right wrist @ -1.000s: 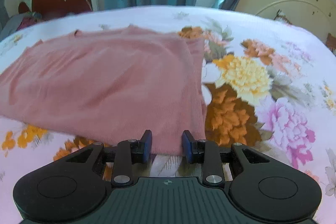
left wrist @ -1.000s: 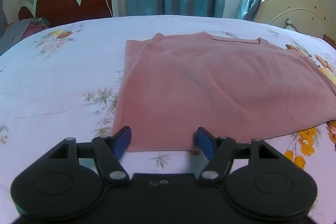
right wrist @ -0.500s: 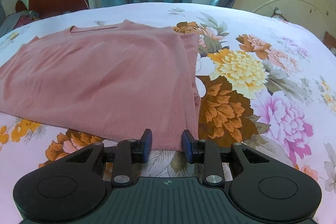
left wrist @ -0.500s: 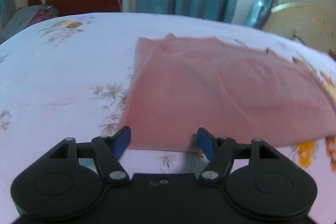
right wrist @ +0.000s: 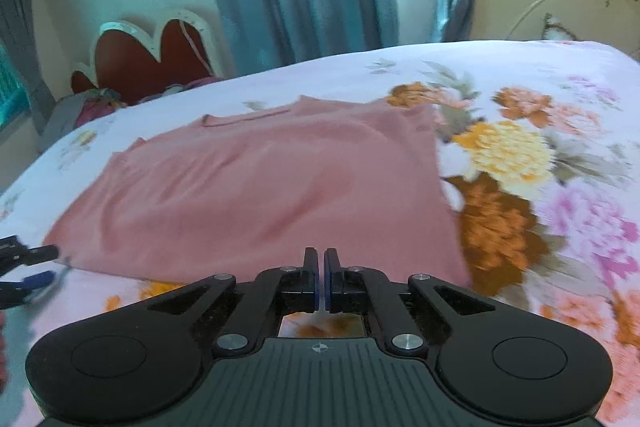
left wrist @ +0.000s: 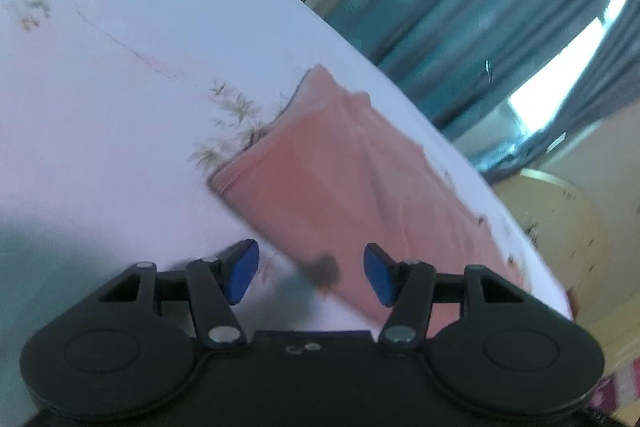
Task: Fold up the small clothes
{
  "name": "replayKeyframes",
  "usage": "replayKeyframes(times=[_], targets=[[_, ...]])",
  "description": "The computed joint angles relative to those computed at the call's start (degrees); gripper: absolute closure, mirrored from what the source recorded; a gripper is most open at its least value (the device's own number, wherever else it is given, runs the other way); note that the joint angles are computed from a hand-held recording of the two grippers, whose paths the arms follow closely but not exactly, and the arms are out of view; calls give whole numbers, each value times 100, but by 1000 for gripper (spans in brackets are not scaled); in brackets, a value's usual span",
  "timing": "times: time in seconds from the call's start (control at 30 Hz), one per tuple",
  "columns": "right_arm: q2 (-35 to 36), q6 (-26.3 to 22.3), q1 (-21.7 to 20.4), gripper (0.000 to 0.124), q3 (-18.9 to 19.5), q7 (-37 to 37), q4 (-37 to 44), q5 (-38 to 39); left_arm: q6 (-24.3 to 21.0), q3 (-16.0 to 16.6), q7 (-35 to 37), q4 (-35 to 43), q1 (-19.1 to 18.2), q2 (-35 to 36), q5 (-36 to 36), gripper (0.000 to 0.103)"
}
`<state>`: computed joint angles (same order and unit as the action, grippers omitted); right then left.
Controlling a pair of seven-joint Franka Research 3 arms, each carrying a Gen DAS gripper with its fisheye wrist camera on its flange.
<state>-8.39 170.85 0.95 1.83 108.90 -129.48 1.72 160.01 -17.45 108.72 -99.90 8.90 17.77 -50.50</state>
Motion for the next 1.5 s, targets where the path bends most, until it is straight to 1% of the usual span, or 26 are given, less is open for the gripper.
replayKeyframes(times=[0.13,0.17,0.3,0.33,0.4,0.43,0.47,0.5,0.57,0.67,0.7,0.73,0.77,0.8,0.83,0.9,0.97,1.03,1.1,1.17,1.2,1.27,1.33,1.4,1.47,1.5], targets=[[722,-204,248,122,-81,-185,902,426,202,-228,-182,672,123,630,-534,47],[924,-238,313,122,-110,-291,1150,562,284,-296,-186,780,144,742,-580,49],[1846,-544,542,122,-214,-421,2364,704,466,-468,-330,1327,138,1237,-256,51],[2036,-630,601,122,-250,-413,2617,707,485,-462,-456,1474,100,1360,-77,54],[2402,-813,696,122,-319,-395,3090,712,504,-472,-708,1642,67,1510,211,62],[2566,-900,711,122,-324,-425,3297,755,474,-447,-872,1773,33,1616,388,71],[2677,-957,731,122,-334,-441,3435,789,443,-400,-1047,1839,4,1669,573,88],[2792,-1020,772,122,-363,-418,3577,783,342,-380,-1194,1927,19,1737,726,95],[2905,-1058,801,122,-359,-475,3720,828,371,-743,-1045,1872,333,1759,610,95],[2968,-918,790,122,-286,-687,3768,960,704,-1486,-87,1577,877,1628,262,95],[3038,-934,783,122,-257,-778,3829,1003,700,-1545,1,1530,935,1601,180,95],[3132,-1089,807,122,-287,-816,3932,971,639,-1404,-175,1517,849,1581,285,95],[3284,-1423,745,122,-225,-743,4119,804,504,-1093,-541,1560,625,1581,545,95],[3390,-1438,859,124,-363,-815,4152,869,302,-943,-899,1634,541,1641,785,94],[3403,-1332,837,124,-343,-843,4128,929,338,-993,-888,1647,577,1664,624,94],[3406,-1420,810,124,-337,-857,4181,1002,274,-880,-1061,1674,488,1602,834,94],[3349,-1280,776,124,-289,-1000,4048,1073,437,-1184,-700,1646,645,1543,667,95],[3296,-1153,640,124,-144,-1253,3927,1320,546,-1318,-367,1646,635,1425,694,95],[3268,-1136,409,124,89,-1653,3882,1730,503,-1332,-203,1721,508,1323,829,95],[3216,-1161,97,124,386,-2142,3841,2389,333,-1174,-239,1937,164,1263,1196,95],[3085,-1016,-111,124,557,-2429,3662,2889,242,-1098,-271,2043,-27,1243,1395,95],[2726,-659,-257,124,567,-2712,3194,3492,77,-966,-325,2227,-409,1205,1796,95],[2252,-436,-614,124,684,-3330,2650,4467,-90,-931,-367,2421,-753,1227,2092,95],[1818,-331,-841,124,604,-3832,2198,5218,-335,-836,-466,2671,-1157,1323,2466,95],[1414,-440,-1030,124,373,-4208,1815,5825,-550,-717,-638,2830,-1565,1434,2845,94],[1276,-558,-1086,124,250,-4384,1699,6094,-797,-630,-782,3030,-1796,1568,3077,93]])
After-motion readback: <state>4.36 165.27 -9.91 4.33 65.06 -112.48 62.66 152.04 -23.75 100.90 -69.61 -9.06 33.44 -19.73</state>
